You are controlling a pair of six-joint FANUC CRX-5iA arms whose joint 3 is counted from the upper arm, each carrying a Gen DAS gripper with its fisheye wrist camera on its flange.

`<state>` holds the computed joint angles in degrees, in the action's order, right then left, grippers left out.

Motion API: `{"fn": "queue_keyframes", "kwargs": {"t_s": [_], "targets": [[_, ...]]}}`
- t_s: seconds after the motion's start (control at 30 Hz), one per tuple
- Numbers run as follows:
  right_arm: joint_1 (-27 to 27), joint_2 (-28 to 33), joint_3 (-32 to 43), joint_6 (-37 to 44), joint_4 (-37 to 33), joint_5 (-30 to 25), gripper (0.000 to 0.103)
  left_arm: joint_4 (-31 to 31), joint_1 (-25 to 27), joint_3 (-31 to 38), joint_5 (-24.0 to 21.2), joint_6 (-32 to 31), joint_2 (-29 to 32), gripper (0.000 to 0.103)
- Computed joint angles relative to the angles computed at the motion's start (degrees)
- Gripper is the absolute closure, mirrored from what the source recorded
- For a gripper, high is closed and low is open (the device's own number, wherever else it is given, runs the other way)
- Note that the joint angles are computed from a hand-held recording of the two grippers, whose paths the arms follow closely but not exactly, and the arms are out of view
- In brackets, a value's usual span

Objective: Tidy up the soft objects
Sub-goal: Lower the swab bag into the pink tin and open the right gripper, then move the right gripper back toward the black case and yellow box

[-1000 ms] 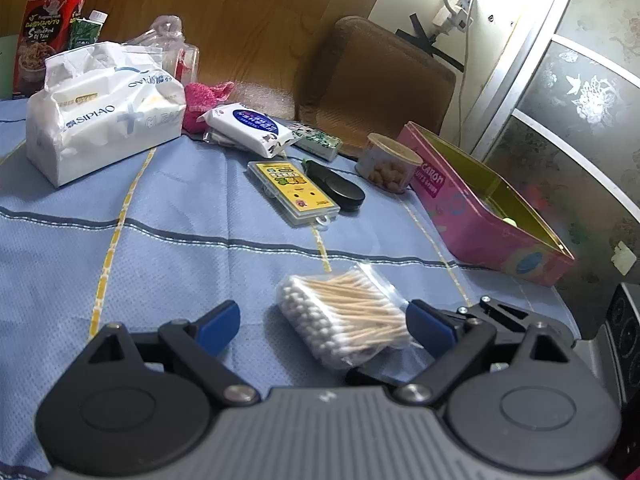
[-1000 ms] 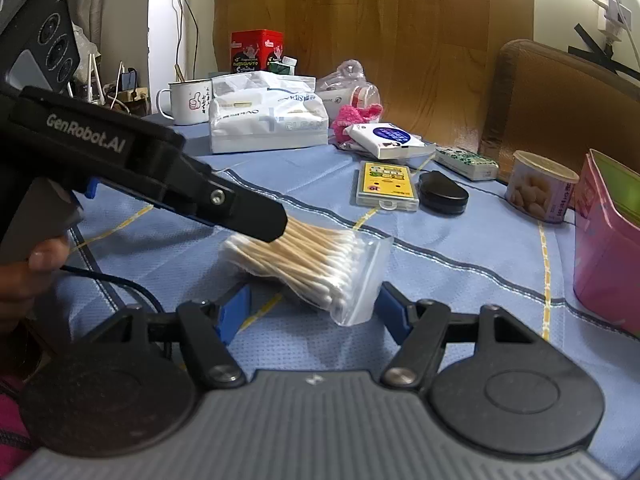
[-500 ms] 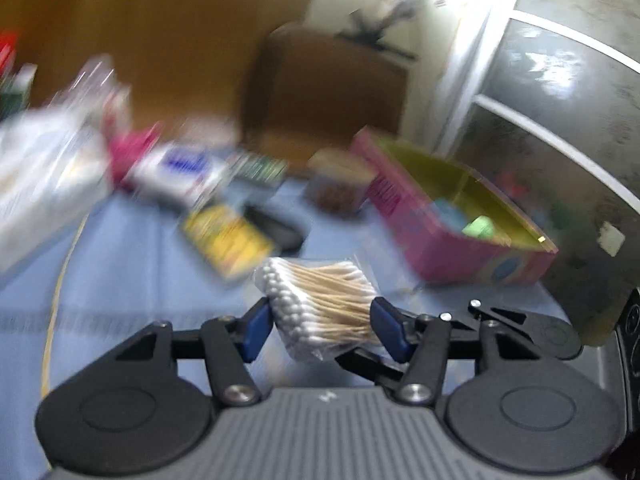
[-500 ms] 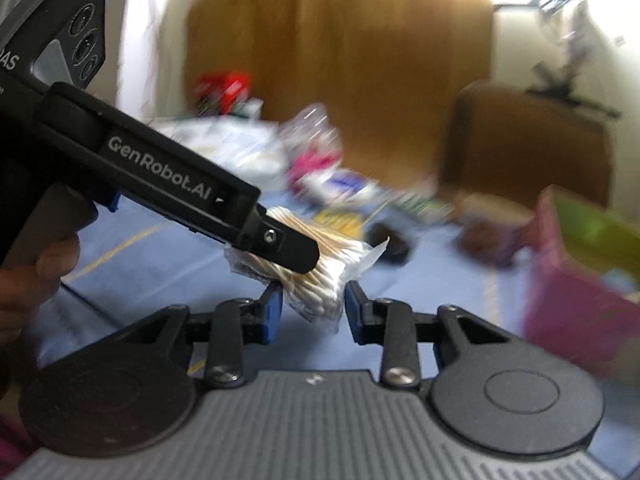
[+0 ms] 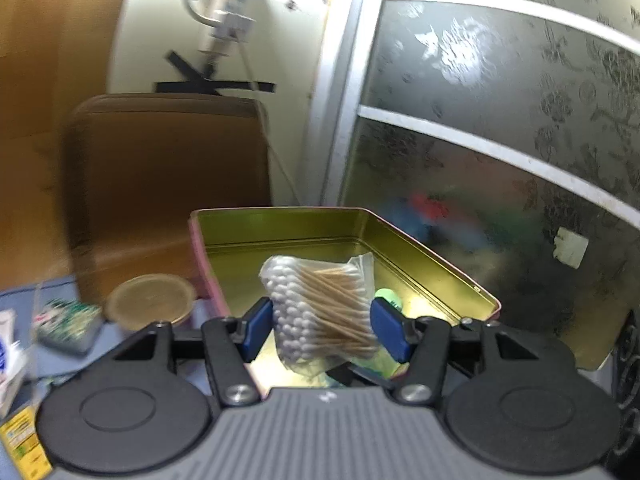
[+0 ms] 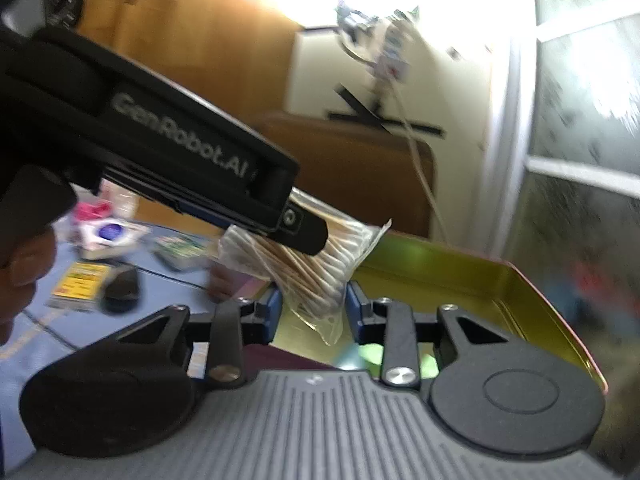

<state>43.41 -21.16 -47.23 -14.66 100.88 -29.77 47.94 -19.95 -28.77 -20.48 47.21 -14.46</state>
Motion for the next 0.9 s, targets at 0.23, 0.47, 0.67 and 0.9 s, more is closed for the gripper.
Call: {"fn": "queue_keyframes", "kwargs": {"t_s": [0.23,0.47,0.67,0.9], "targets": [[1.5,0.2,-0.3,-4.5,-9.0,-6.0,0.051,-8.3,0.5,-0.4,-0.2,7.0,-1.3,0.025],[3.7,-1.7,-2.2,-15.1,3.6,-5.5,0.051,-0.8,8.5,-12.7,0.4,1.2,-15.9,0.024],[1.9,0.7,1.1,-24.6,16.2,7.0,0.051,-5.5,26.6,-20.5,-8.4,4.8,-31.2,0.024],[8.9,8.7,6.4,-11.8,4.3,15.4,0.051,-3.7,48.4,-25.2,-23.3,3.1,-39.2,0.023]]}}
